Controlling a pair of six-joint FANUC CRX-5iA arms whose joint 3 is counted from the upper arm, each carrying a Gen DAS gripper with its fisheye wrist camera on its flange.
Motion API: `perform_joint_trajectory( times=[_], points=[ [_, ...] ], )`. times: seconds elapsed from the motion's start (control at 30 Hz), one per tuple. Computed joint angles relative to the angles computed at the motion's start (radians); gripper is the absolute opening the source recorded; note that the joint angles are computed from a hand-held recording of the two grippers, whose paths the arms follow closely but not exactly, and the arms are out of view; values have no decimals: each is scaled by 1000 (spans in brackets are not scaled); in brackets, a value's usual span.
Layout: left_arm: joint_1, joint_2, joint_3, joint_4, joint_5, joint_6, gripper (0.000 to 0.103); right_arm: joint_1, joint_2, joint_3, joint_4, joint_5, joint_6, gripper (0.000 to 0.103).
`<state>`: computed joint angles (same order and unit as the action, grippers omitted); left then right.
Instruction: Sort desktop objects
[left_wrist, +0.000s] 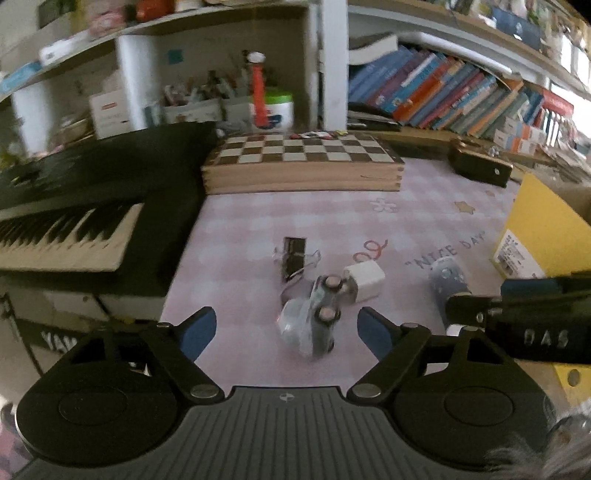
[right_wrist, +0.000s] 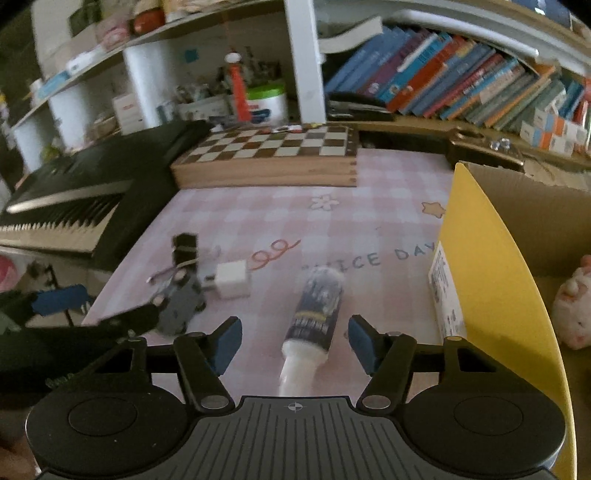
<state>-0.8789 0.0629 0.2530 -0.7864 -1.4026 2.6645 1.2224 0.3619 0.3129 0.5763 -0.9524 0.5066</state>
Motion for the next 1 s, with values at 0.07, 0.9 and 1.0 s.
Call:
perform_joint_trajectory(
  times=[0.07,0.9,1.0],
  points=[
    [41,11,-2,42,28,-45,75,-12,17,24,-8,-4,3,62],
    [135,9,-55,164,152,-61,42,-55,132,183,-147,-87,193,32],
    [116,-12,-59,147,147,-19,42,-52,114,158,-137,-60,187,32]
  ],
)
